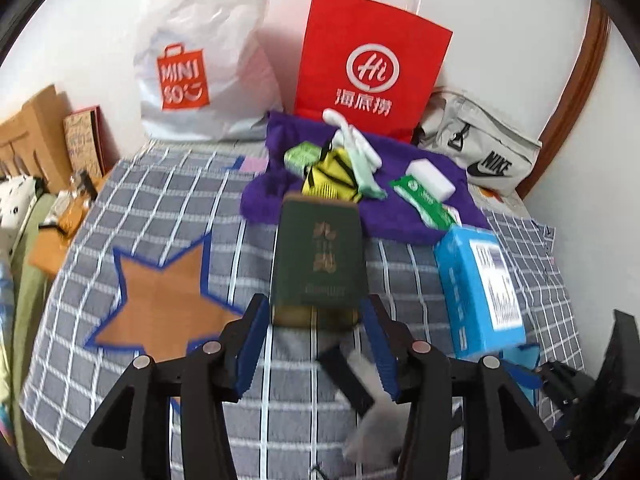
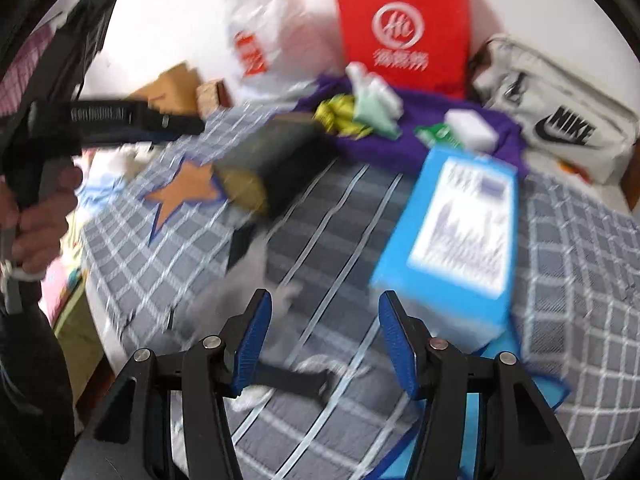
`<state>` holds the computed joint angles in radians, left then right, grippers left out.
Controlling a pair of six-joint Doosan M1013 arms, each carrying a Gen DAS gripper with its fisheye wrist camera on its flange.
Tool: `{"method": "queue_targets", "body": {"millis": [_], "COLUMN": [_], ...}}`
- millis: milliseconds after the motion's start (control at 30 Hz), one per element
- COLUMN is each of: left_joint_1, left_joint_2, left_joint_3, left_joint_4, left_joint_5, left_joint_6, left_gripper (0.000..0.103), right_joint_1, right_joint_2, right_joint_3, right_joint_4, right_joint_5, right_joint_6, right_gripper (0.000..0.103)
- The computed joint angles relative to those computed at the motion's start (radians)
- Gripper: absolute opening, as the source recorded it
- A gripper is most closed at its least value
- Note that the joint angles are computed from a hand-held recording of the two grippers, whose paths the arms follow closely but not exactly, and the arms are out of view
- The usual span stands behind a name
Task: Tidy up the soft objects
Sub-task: 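Reach the right tool to the white mesh drawstring bag and grasp it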
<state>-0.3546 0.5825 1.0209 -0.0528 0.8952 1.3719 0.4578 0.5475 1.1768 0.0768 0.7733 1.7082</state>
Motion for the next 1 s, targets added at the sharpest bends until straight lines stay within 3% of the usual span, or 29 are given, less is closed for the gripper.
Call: {"method": "queue_targets", "body": {"millis": [100,433,500,600,667,767,833,900,1000], "left_joint_1": [0.0,0.016,0.02,0.022,0.022,0.025,0.028,0.03,0.031], "left_joint_2": [-0.027,-0.051,-0.052,-0.052,-0.052,-0.052,-0.051,-0.051,-0.052], "left_joint_3": [0.053,0.136,0.14,0.144,0.146,0.15,0.151,0.152,0.155], "left_joint_4": [-0.014,-0.111,-0.133,-0.156,-0.159,-0.167,-0.168,-0.169,-0.173], "left_joint_5": [-0.03,-0.054,-0.056,-0.059,-0.059,-0.059,-0.055,-0.051,-0.051], "left_joint_6": [0.006,0.049,0.065,0.087,0.087,0.088,0.082,0.077,0.08], "left_gripper": [0.047,0.05,0.05,0.05,0.05,0.05,0.05,0.05,0.05], "right_joint_1": [0.013,0.054,0.054,0.061,0.072,0.057,0.038,0.023,0.017], "right_joint_2": [-0.003,0.024,0.024,0.035,0.037,0.036,0.035,0.032,0.023], "right_joint_3": [0.023,0.016,0.018,0.003,0.003,0.002,0.0,0.002,0.013], "right_joint_4": [0.051,-0.053,-0.047,-0.044,-0.091,-0.059,-0.002,0.053,0.053], "right_joint_5": [-0.012,0.041,0.04,0.068,0.064,0.061,0.067,0.073,0.073], "right_joint_6": [-0.092,-0.145,-0.161,-0.198,-0.197,-0.153,-0.141,-0.148,-0.137], "right_gripper": [0.055,0.056,0.059,0.073,0.073,0.057,0.032,0.02,0.016]}}
